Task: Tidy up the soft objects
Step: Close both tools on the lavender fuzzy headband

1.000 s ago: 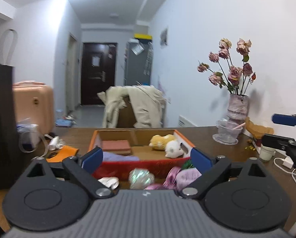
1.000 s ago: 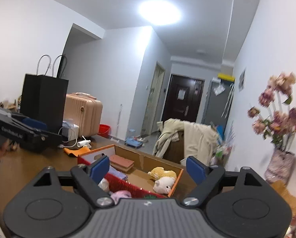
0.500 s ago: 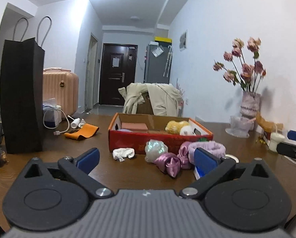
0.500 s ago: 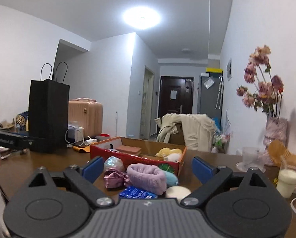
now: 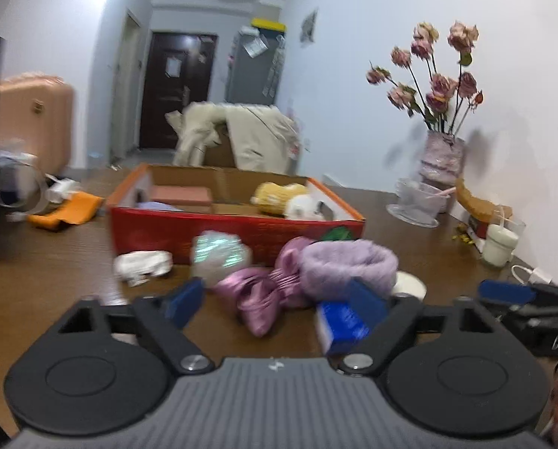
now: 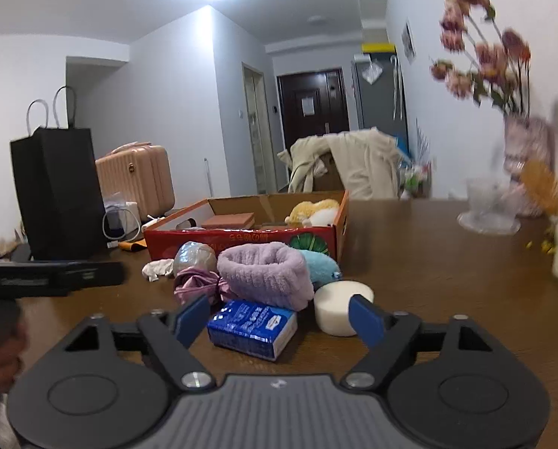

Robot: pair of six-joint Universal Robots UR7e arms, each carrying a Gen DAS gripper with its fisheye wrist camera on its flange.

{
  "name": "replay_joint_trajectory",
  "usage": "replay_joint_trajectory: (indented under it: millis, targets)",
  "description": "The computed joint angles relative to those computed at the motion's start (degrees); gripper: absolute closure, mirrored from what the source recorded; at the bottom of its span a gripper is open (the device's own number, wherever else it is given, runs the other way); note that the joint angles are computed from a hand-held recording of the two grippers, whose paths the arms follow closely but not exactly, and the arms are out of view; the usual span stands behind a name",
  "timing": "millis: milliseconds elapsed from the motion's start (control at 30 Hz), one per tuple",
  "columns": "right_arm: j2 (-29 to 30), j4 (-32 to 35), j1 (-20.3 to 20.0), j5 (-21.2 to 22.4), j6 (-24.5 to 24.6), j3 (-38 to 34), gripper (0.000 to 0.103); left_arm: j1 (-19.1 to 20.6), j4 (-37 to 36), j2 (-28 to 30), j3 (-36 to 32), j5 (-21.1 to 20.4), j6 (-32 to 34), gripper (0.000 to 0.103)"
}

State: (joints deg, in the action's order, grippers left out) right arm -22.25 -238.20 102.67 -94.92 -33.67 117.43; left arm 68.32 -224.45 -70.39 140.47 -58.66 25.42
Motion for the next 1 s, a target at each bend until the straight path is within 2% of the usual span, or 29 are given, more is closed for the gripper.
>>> replay_joint_trajectory:
  millis: [33,100,167,300,333,400,433,467,500,533,600,667,767,900,1000]
  targets:
    - [-0.2,1.6,-0.1,0.0,0.6,-1.0,0.031,0.7,3.5,0.7,-2.5,-1.1,-1.2,0.036]
    - [-0.6,5.3,-0.1,-0.8,2.1,-3.2,0.036,2.1,9.8,2.0,-6.8,-3.2,-3.7,0.04]
    - [-0.9,9.1,-0.1,-1.1,3.5,-5.7,0.04,3.3,15.1,2.8,-10.4,-4.9,-5.8,0.041]
    - [-0.8,16.0,0.0,-0.9,5.3,-10.6,0.045,5.2,20.3,5.4,-15.9,-5.8,-7.5,0.043]
    - [-0.3,18.0,0.1,-1.5,5.8,-12.5,0.047,5.7,22.0,5.4,-16.6,-6.4,-8.1,0.05]
    - [0.3,21.3,0.1,-2.3,6.2,-14.6,0.057,6.7,26.1,4.9,-17.7,-8.1,-9.7,0.061]
    - [0.4,23.6,-0.1,-2.1,6.4,-15.6,0.065,7.4,27.9,4.6,-18.1,-9.6,-10.2,0.065]
    - [0.4,25.1,-0.3,-1.4,6.9,-16.0,0.074,7.7,28.6,4.4,-18.2,-10.1,-10.6,0.065]
    - [0.2,26.9,-0.7,-0.4,8.2,-16.2,0.078,7.9,28.6,4.5,-18.2,-10.4,-10.9,0.067]
    - [0.1,28.2,-1.0,0.3,8.7,-16.4,0.08,8.1,28.7,4.6,-18.1,-10.6,-10.9,0.076]
    - [0.0,30.0,-1.1,0.6,8.3,-16.7,0.087,8.6,29.8,4.2,-18.0,-12.1,-11.1,0.083]
    - [0.0,29.4,-0.9,0.4,7.7,-16.4,0.09,8.3,28.9,4.0,-17.3,-11.8,-11.1,0.089]
    - [-1.0,26.8,-0.3,0.9,6.3,-14.4,0.092,6.9,26.9,2.2,-14.9,-11.9,-11.1,0.092]
    - [-3.3,22.8,0.5,3.8,4.4,-10.9,0.093,4.3,22.8,-0.6,-11.8,-13.3,-8.6,0.092]
    - [-4.4,23.1,1.2,5.4,3.1,-11.5,0.093,3.5,21.8,-1.7,-12.0,-13.8,-7.7,0.092]
